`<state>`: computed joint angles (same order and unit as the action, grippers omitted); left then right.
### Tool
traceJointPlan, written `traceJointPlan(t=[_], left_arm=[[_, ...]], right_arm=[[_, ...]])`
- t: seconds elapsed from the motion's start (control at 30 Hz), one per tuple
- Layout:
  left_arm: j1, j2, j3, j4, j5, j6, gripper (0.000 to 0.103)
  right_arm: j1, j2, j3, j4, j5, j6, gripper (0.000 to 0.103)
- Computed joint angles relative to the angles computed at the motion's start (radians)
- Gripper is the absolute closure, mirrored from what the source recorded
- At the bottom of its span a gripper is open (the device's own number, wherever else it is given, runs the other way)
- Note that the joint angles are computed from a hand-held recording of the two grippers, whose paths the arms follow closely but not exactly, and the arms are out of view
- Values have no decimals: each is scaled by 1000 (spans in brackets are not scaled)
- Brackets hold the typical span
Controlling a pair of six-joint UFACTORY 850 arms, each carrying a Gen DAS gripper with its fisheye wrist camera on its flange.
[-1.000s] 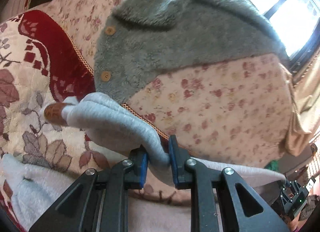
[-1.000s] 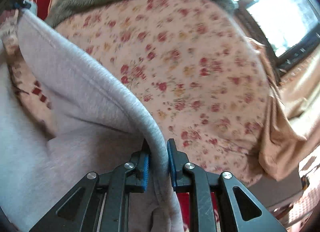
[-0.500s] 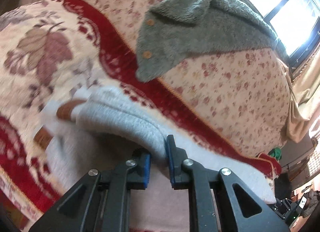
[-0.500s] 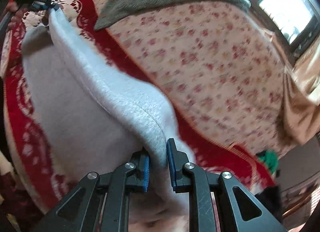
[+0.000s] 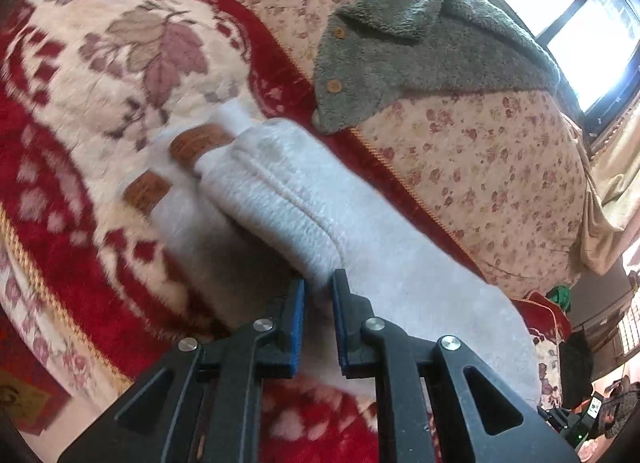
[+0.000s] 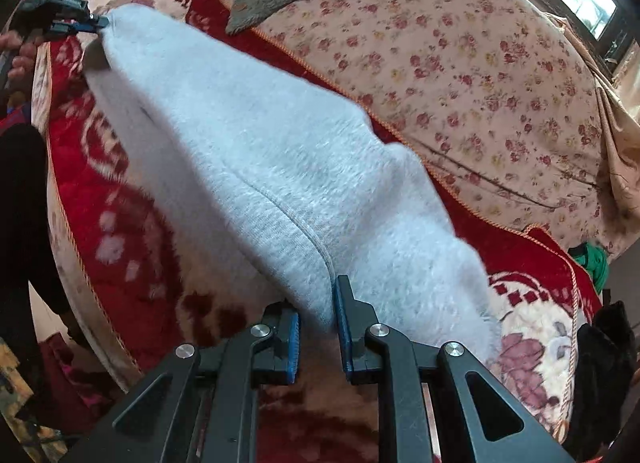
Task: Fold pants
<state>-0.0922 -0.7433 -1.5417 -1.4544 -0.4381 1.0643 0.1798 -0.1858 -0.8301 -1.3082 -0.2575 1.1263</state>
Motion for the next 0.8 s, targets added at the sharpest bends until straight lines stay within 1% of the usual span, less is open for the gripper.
traceJointPlan(t=[0.07,0.13,0.2,0.23,0.27,0.3,0.33,0.37,0.4,0.43,0.47,0.5,0.57,0.63,0.67,0.7,0.73,0.8], left_arm=[[1,1,15,12,28,-8,95],[6,1,21,2,30,-9,95],[15,9,38,-84,11,61,95],[16,19,51,-144,17,115,94],[15,26,58,-182,17,154,83],[16,30,63,-223,4,195,61],[16,32,65,-247,-2,212,46],[15,33,69,-286,-7,235,25],[14,33,72,-327,-12,259,23],[10,28,65,-326,-12,251,23],[4,21,52,-292,0,223,23],[-3,17,43,-270,20,208,23],[-26,11,30,-212,93,179,23],[-38,5,24,-159,120,149,23],[-41,4,26,-168,120,164,23],[-43,4,32,-182,117,180,23],[-44,0,32,-173,113,168,23],[-47,-16,13,-91,98,83,23]], right_arm=[[-2,-4,8,-37,10,48,87],[-5,-10,9,-70,13,88,87],[-8,-18,4,-62,15,74,86],[-8,-20,6,-99,12,107,85],[-8,-19,9,-129,14,139,84],[-10,-18,12,-147,18,161,84],[-10,-16,16,-167,18,184,83],[-9,-13,20,-193,15,215,83],[-10,-11,20,-195,13,220,81],[-12,-8,21,-187,14,226,74],[-19,-1,24,-161,32,222,67],[-32,11,31,-144,62,240,48],[-53,39,54,-202,117,365,33],[-72,67,78,-193,163,410,33],[-91,86,95,-147,204,404,33],[-109,101,110,-142,242,436,33],[-134,116,128,-110,294,451,33],[-202,133,164,-102,425,552,33]])
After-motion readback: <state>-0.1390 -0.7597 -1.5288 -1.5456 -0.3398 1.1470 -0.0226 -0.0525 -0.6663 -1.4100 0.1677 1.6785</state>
